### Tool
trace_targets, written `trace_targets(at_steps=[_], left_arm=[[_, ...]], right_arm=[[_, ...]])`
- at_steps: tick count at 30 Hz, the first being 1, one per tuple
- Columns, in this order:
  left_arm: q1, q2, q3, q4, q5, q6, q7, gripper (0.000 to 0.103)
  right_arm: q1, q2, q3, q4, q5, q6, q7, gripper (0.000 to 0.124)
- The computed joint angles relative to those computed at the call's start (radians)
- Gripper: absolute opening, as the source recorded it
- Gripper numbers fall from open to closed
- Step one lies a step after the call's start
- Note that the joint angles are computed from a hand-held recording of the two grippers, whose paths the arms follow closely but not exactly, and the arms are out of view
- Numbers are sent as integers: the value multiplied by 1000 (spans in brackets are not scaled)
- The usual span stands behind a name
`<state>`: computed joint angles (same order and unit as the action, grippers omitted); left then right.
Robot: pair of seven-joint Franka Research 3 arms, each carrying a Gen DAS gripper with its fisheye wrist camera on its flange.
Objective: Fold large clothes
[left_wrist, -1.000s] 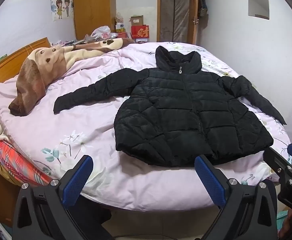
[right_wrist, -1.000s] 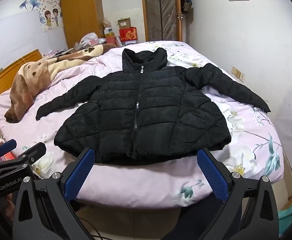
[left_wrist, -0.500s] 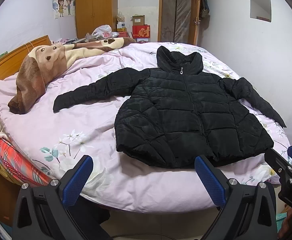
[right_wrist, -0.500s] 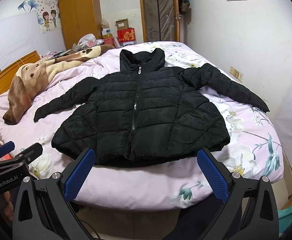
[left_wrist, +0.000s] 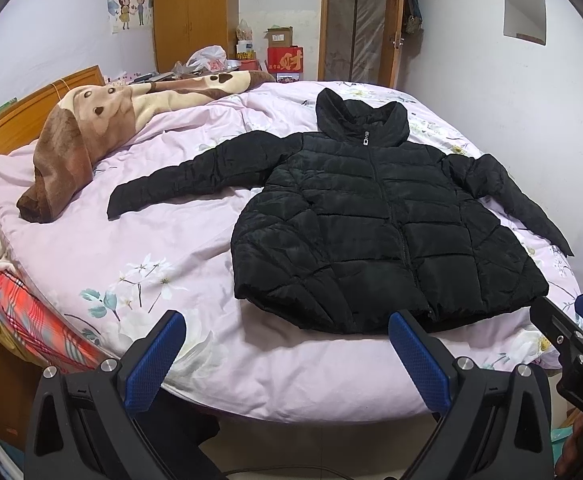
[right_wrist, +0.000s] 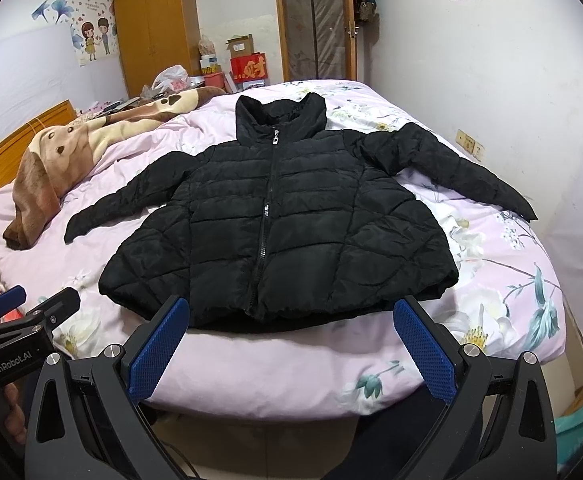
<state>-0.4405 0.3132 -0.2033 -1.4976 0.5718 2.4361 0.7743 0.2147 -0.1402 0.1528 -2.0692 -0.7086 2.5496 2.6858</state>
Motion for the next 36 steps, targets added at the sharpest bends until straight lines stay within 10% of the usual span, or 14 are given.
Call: trace_targets(at_steps=[36], left_arm=[[13,-23,-2,-45,10,21,-14,102]], right_arm=[[10,8,-2,8,2,-4,-5,102]])
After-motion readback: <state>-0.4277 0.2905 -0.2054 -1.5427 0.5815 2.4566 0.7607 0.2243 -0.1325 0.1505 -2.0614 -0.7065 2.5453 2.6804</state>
